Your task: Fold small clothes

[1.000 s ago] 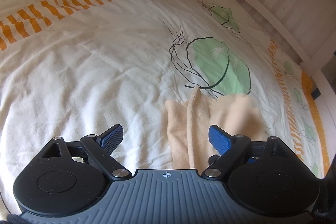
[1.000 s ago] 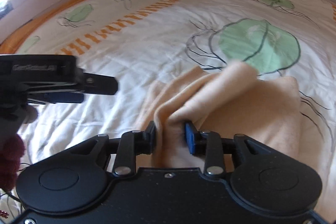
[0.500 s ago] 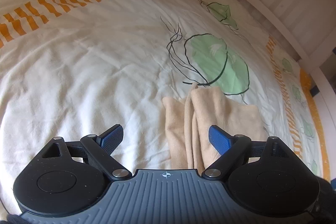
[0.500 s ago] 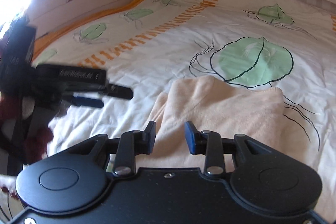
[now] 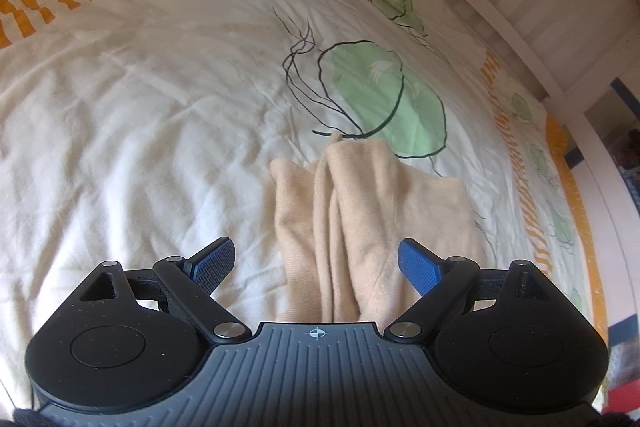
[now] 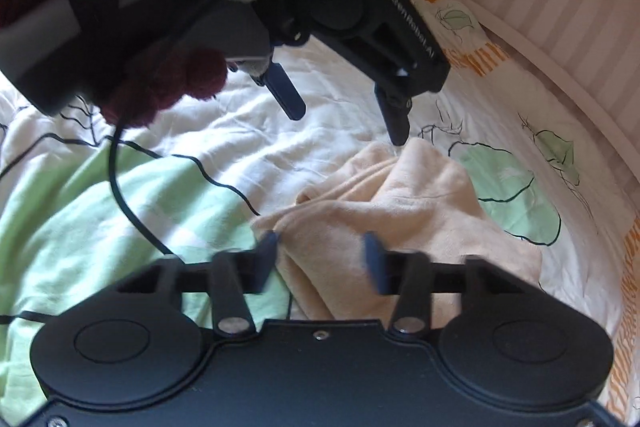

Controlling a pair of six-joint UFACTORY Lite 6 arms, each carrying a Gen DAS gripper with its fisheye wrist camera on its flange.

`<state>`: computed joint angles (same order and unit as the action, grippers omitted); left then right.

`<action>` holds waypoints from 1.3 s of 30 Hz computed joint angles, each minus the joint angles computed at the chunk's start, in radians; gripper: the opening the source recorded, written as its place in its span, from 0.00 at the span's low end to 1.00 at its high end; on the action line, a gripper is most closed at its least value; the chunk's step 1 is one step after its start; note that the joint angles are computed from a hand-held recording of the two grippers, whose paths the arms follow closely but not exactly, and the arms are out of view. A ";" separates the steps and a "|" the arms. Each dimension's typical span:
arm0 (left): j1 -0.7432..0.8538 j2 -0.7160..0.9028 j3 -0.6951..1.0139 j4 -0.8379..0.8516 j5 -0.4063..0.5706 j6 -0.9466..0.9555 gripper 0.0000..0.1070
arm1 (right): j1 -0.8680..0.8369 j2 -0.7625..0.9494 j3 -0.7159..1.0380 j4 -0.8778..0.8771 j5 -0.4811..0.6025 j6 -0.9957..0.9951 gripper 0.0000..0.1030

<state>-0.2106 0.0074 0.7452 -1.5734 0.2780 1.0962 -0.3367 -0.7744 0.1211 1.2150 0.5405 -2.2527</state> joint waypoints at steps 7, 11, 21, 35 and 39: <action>0.034 0.081 0.032 -0.139 0.151 0.100 0.84 | -0.338 0.136 0.122 0.057 0.283 -0.015 0.10; 0.045 0.161 0.063 -0.186 0.252 0.108 0.86 | -0.454 0.234 0.205 0.038 0.388 0.058 0.10; -0.011 0.313 0.161 -0.269 0.304 0.157 0.90 | -0.491 0.254 0.196 -0.001 0.440 0.067 0.10; 0.019 0.258 0.147 -0.134 0.356 0.024 0.90 | -0.541 0.340 0.234 0.037 0.475 0.058 0.10; -0.030 0.375 0.252 -0.125 0.308 -0.002 0.90 | -0.535 0.336 0.230 0.026 0.481 0.054 0.10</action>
<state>-0.2406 0.3821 0.9974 -1.6981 0.5857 1.0939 -0.8719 -0.4386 0.3512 1.2414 1.0216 -2.1983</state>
